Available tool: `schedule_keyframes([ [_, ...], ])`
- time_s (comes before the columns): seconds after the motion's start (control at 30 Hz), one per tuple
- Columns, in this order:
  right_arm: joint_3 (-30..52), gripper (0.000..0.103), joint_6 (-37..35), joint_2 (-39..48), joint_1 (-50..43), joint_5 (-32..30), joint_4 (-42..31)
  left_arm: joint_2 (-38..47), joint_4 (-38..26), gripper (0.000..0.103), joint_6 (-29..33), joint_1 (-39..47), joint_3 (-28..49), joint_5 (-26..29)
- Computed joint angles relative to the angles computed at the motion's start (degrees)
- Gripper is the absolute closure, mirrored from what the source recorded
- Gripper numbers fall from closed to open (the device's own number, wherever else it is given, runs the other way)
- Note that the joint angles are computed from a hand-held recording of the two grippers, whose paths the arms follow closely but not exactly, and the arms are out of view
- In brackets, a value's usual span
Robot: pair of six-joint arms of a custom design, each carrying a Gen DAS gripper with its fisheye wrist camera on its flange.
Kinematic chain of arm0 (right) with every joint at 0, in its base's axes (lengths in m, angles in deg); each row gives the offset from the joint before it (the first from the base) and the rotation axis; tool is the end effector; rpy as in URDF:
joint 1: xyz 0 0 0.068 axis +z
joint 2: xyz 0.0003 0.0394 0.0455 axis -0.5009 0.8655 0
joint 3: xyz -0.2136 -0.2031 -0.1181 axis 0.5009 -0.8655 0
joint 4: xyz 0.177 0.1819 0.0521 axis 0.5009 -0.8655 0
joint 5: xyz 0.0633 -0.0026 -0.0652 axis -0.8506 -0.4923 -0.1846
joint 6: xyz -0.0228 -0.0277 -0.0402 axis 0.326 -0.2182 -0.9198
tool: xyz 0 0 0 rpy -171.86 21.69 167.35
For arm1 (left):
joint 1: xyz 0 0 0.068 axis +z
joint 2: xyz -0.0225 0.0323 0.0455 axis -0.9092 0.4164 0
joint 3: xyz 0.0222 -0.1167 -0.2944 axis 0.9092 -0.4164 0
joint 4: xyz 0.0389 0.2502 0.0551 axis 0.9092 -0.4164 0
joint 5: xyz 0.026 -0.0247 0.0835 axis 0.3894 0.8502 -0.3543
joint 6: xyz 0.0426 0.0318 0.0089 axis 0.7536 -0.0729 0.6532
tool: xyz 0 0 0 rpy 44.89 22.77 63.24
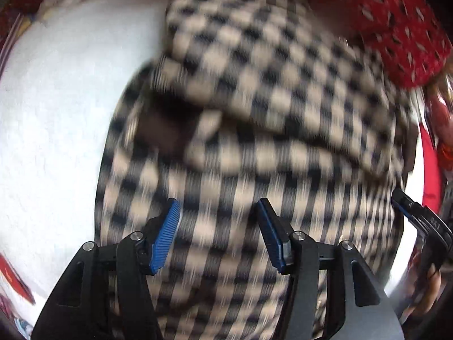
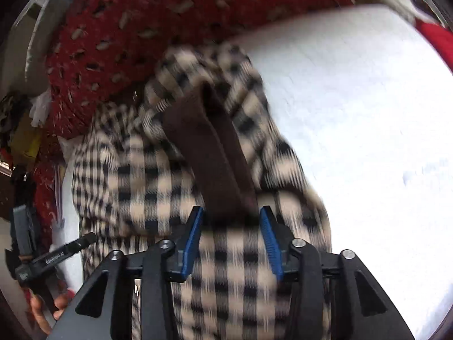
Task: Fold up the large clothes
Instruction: 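Grasp the coat hem with both tools, then lift the hem with both tools and fold it toward the collar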
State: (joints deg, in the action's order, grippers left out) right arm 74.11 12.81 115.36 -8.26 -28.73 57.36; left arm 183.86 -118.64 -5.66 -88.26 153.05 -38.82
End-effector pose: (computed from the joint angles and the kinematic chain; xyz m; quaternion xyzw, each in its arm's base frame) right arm 0.2797 0.1172 0.2037 0.2627 0.9343 0.1974 0.1379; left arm 0.3600 -0.1565 0.2155 0.1294 0.9861 -0.0805 0.0659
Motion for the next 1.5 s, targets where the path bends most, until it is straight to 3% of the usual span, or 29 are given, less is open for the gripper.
schedule_keyframes([
  [0.13, -1.62, 0.06, 0.86, -4.59, 5.84, -0.39, -7.24, -9.42, -0.13, 0.048, 4.84, 2.4, -9.65, 2.64],
  [0.23, -5.74, 0.06, 5.74, -11.04, 13.64, 1.22, -10.56, -16.7, -1.83, 0.048, 10.24, 5.92, -16.09, 2.79],
  [0.37, -10.5, 0.059, 19.09, -23.43, 26.67, 9.93, -18.48, -23.01, -3.04, 0.048, 17.32, 13.8, -23.1, 0.63],
  [0.47, -11.99, 0.05, 30.63, -29.97, 36.32, 16.25, -26.85, -24.74, -3.33, 0.048, 23.61, 23.03, -27.42, 1.2],
  [0.57, -16.09, 0.049, 39.35, -36.04, 42.93, 16.19, -27.01, -23.91, -4.43, 0.048, 30.21, 31.78, -30.35, 5.93],
  [0.7, -23.27, 0.049, 47.4, -41.51, 50.68, 16.62, -15.67, -21.3, -10.33, 0.047, 41.96, 41.38, -34.91, 15.02],
  [0.73, -23.68, 0.048, 49.34, -43.32, 53.17, 17.48, -16.81, -21.21, -10.8, 0.047, 43.92, 42.45, -36.05, 15.35],
  [0.83, -22.8, 0.045, 46.3, -38.0, 55.37, 18.3, -14.12, -21.31, -6.53, 0.046, 39.09, 36.76, -39.27, 14.98],
  [1.0, -23.03, 0.043, 41.77, -37.25, 55.5, 15.05, -11.3, -21.49, -2.45, 0.047, 33.79, 31.36, -40.82, 14.03],
  [1.07, -21.88, 0.056, 38.03, -35.29, 54.42, 14.06, -12.04, -21.4, -3.25, 0.07, 35.52, 33.18, -39.94, 16.05],
  [1.1, -21.47, 0.089, 36.52, -34.87, 54.03, 13.48, -12.46, -22.03, -4.25, 0.092, 35.54, 32.87, -39.69, 17.22],
  [1.13, -21.8, 0.098, 35.99, -35.21, 53.73, 12.85, -11.63, -23.13, -5.86, 0.093, 36.49, 33.06, -39.34, 18.32],
  [1.27, -20.8, 0.099, 36.72, -37.73, 56.71, 17.92, -10.57, -28.19, -10.78, 0.093, 37.87, 33.33, -37.4, 22.28],
  [1.4, -18.38, 0.099, 40.09, -44.87, 62.88, 29.76, -12.43, -30.24, -19.21, 0.094, 42.3, 38.13, -32.33, 28.52],
  [1.5, -16.3, 0.099, 40.57, -47.89, 64.59, 36.06, -13.39, -29.89, -22.64, 0.094, 40.98, 38.39, -27.52, 32.99],
])
